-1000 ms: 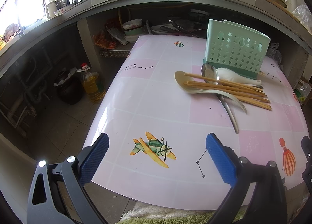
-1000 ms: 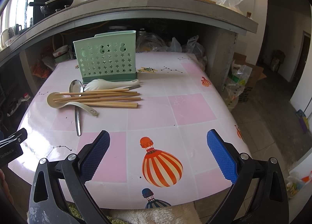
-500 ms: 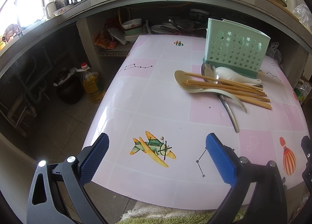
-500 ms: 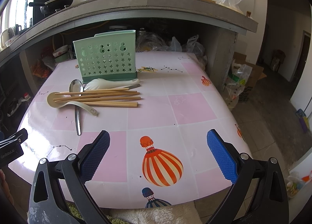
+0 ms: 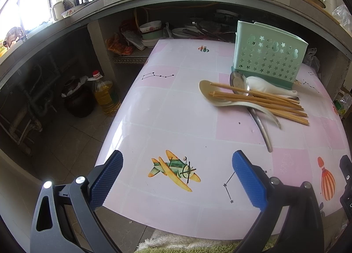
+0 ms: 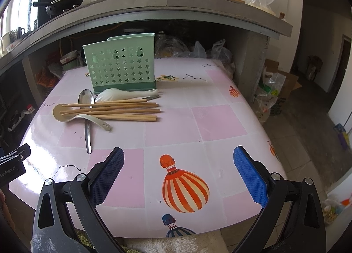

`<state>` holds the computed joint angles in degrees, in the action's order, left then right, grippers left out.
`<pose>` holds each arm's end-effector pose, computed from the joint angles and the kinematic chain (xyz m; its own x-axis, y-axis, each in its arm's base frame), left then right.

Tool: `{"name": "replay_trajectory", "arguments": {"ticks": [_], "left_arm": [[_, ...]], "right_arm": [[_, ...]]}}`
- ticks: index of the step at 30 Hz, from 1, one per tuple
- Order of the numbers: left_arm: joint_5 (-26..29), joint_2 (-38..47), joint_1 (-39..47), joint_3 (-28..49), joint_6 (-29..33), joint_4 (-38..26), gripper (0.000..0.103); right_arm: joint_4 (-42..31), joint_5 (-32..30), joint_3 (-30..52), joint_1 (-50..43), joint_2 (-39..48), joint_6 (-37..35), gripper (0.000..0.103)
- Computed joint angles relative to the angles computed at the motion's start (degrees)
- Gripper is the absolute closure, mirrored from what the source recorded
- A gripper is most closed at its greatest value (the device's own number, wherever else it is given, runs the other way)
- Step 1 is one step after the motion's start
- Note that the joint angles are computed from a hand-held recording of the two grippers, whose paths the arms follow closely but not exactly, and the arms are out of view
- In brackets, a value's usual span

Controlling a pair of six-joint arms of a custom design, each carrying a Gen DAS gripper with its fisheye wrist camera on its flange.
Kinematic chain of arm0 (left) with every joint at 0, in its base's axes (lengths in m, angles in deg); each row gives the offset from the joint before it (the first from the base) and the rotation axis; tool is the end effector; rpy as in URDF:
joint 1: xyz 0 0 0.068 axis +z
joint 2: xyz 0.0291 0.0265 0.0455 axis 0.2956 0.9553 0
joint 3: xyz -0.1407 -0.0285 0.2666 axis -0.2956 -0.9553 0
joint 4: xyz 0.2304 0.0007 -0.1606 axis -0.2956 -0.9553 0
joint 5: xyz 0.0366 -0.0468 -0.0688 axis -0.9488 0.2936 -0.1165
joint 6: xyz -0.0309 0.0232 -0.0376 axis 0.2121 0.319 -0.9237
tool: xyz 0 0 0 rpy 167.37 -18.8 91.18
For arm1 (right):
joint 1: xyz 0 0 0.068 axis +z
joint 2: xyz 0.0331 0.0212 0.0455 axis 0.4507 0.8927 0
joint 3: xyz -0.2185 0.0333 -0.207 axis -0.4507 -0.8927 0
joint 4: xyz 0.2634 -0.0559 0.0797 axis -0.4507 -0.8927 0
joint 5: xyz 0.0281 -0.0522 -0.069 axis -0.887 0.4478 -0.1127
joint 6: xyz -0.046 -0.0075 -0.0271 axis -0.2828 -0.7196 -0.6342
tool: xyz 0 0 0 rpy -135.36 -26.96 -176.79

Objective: Organize utensils

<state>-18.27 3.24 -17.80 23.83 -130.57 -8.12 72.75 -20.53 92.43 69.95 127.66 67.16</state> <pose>0.1808 -0.0988 0.2180 -0.6587 -0.3120 -0.6847 -0.4867 0.8707 0.0714 0.2426 0.2032 0.2457 -0.6164 -0.1156 -0.7789 -0.1108 0.9921 -0.0595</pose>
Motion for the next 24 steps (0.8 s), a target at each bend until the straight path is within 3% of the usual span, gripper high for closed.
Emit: {"name": "replay_trajectory", "arguments": {"ticks": [6, 12, 18, 24], "left_arm": [[-0.46, 0.10, 3.06, -0.61, 4.90, 3.05, 0.006], [3.41, -1.12, 9.41, -1.82, 14.73, 10.88, 0.006], [14.41, -0.12, 18.97, -3.12, 24.75, 23.12, 0.006], [22.07, 6.19, 25.63, -1.22, 27.40, 31.65, 0.006]], "right_arm": [[-1.66, 0.64, 2.78, -0.21, 3.23, -0.65, 0.008], [-1.50, -2.41, 4.99, -1.23, 6.68, -3.27, 0.008], [1.03, -8.76, 7.74, -3.69, 12.14, -8.10, 0.008], [1.59, -14.55, 11.05, -5.84, 18.21, -12.20, 0.008]]}}
